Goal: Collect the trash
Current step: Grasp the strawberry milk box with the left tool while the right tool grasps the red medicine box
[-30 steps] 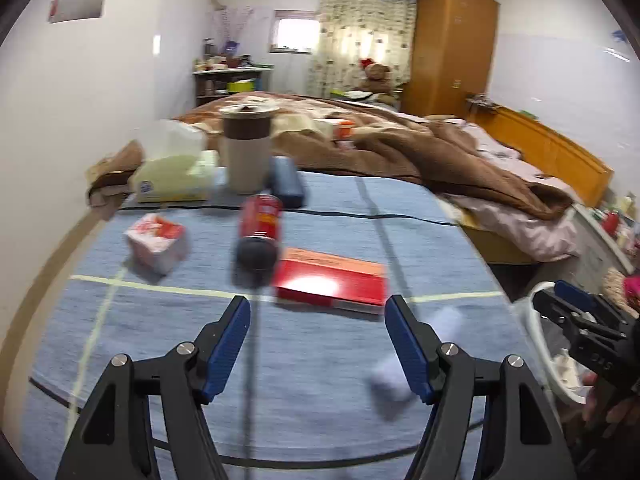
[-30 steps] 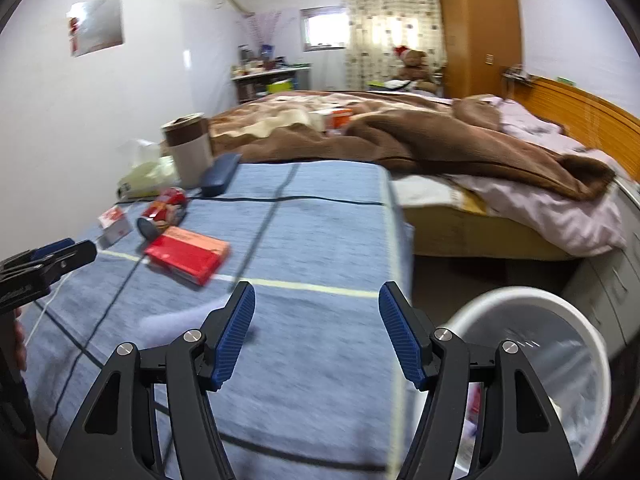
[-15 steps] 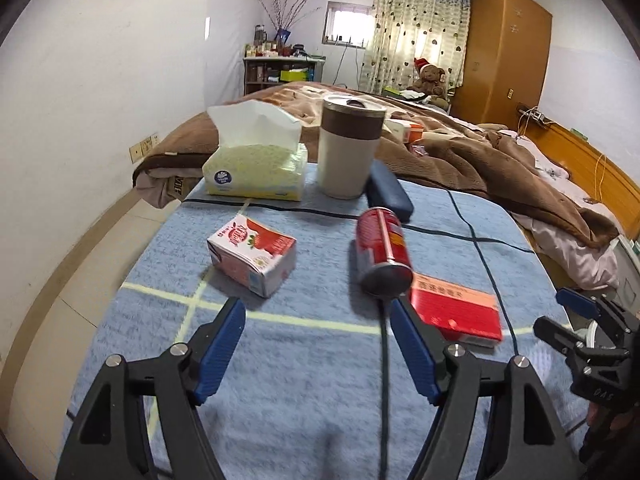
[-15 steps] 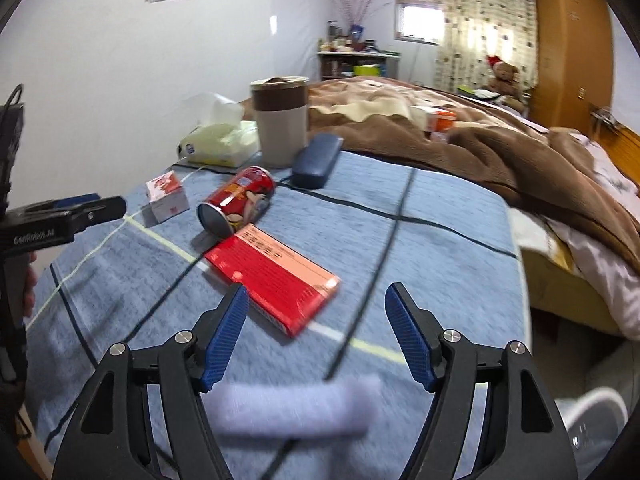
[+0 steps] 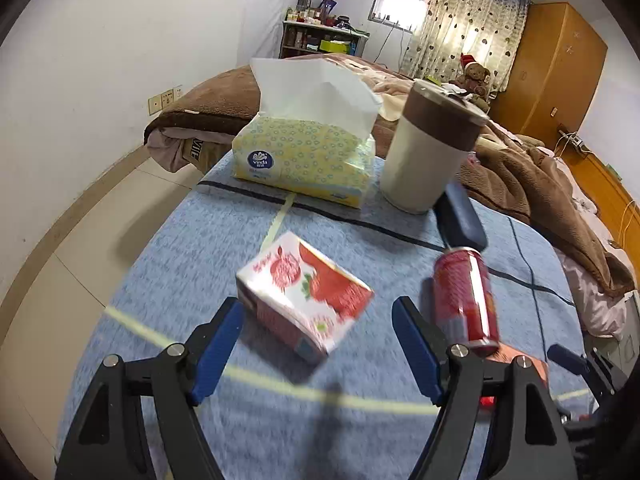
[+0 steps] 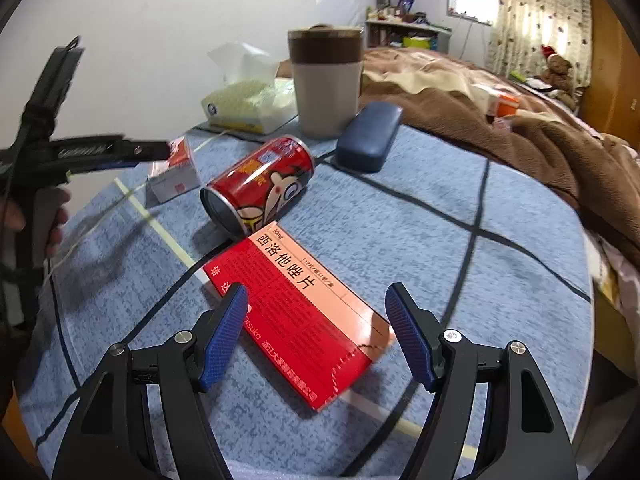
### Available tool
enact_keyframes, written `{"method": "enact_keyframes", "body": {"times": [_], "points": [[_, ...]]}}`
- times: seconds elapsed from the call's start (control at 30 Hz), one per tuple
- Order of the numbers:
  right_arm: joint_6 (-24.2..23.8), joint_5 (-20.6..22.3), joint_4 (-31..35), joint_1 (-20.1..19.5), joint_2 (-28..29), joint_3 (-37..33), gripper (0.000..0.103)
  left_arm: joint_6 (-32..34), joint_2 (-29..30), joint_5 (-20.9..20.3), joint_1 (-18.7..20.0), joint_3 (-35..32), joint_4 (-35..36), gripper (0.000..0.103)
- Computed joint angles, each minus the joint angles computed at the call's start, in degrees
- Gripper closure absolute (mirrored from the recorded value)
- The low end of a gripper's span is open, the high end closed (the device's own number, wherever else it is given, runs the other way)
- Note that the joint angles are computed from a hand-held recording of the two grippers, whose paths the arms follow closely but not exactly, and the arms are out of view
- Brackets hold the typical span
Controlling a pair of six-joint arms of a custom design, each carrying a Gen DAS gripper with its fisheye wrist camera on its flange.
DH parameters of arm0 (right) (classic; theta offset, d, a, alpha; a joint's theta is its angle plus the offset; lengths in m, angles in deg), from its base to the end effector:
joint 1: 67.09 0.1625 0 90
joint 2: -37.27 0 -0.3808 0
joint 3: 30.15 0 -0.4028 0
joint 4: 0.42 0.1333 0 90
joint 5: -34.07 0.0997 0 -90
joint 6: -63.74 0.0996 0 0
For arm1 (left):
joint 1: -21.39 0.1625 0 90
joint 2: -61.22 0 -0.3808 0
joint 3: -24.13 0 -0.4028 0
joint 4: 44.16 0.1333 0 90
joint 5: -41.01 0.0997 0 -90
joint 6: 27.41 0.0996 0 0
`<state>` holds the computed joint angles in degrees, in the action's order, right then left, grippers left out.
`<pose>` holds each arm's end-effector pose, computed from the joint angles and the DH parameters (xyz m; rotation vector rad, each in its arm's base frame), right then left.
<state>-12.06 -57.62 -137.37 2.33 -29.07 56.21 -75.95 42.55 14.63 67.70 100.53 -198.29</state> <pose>-0.1118 -0.6686 0.3298 1.2627 -2.4353 0.4077 -0.3087 -0.6453 -0.0890 -0.1707 2.2133 -1.0778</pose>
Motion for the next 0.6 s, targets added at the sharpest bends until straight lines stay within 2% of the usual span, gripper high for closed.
{"method": "enact_keyframes", "body": {"times": [0.1,0.3,0.37,0.6], "points": [[-0.92,-0.47,1.31,0.17,0.52,-0.65,0.03,-0.17,0.87,-1.32,1.33,-2.41,1.23,0.024],[-1.74,-1.4,4.08,0.49,0.97,-2.03,0.03,-0.25,2.81,-0.26,2.11,-6.75,5.97,0.022],[-2.31,-1.68,4.3,0.57,0.79,-1.87,0.03,0.98,3.47,-0.4,2.1,-7.72,5.34,0.021],[-6.28,-3.69,4.97,0.73,0.06,-1.02,0.029,1.69,6.05,-0.04,2.62,-13.85,13.28,0.02]]}}
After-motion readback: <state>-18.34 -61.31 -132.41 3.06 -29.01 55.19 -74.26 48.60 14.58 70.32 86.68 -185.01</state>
